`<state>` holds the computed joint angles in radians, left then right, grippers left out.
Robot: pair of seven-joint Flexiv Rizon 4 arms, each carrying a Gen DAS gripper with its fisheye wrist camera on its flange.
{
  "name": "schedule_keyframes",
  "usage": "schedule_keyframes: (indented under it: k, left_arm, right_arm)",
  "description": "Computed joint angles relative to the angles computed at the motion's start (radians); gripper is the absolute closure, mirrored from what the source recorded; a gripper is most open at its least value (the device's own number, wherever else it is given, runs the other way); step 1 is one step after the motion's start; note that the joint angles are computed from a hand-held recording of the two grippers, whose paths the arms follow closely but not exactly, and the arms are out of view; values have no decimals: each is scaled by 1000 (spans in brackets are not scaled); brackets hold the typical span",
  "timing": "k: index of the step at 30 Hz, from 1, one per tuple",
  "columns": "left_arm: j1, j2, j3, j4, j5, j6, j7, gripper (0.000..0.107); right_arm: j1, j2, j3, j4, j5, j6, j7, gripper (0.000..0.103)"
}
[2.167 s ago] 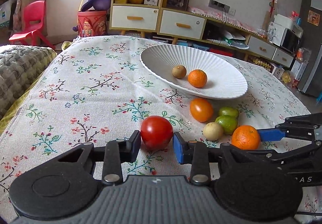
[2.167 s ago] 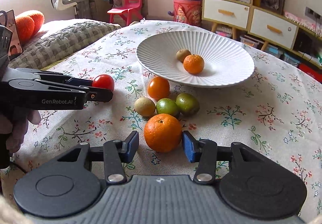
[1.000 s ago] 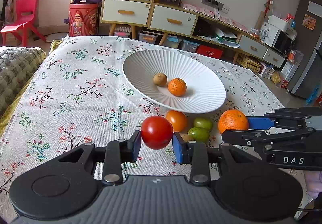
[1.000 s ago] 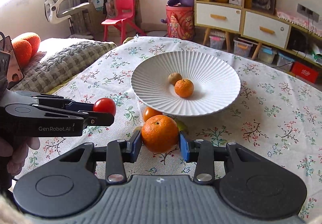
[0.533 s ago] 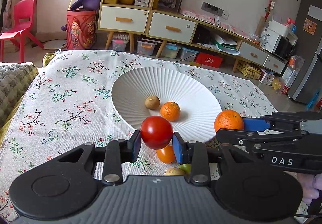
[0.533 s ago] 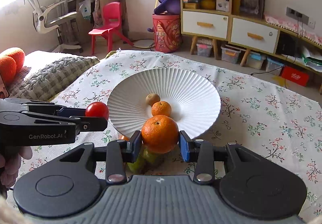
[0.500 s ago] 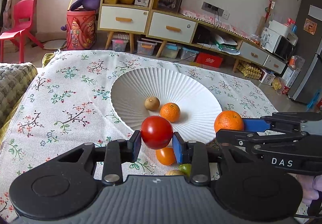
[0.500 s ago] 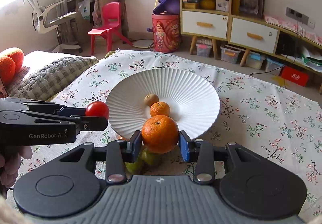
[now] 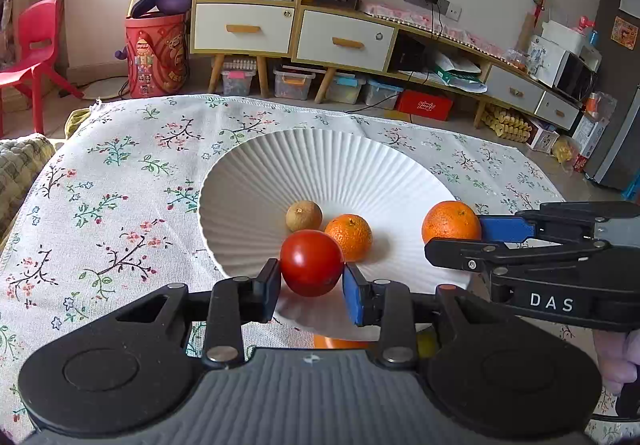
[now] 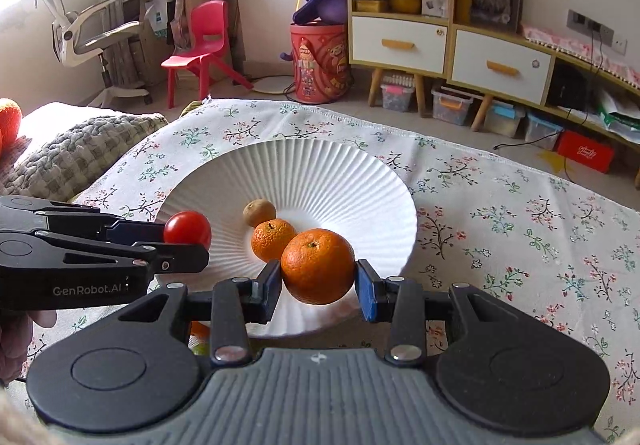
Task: Organize fruits
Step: 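Carry the tomato in the left tool while the right tool carries the orange over the bowl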
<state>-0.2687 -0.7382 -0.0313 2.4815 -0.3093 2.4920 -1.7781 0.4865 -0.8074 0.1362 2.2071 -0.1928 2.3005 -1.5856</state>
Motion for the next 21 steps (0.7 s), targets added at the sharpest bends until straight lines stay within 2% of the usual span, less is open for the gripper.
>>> schedule_keyframes:
  k: [13,16,21]
  left_arm:
    - [2,-34,1,-81,-17,-52,45,89]
    - [37,-42,-9,-90,19,-46,25,89]
    - [46,-53,-8,-103,34,-41,27,88]
  right_arm:
    - [-38,-63,2,-82,-76,-2,-20,67]
    - [-44,-70,1,-88,-95,2,-29,67]
    - [-54,-84,0,-101,-124,14,-49,67]
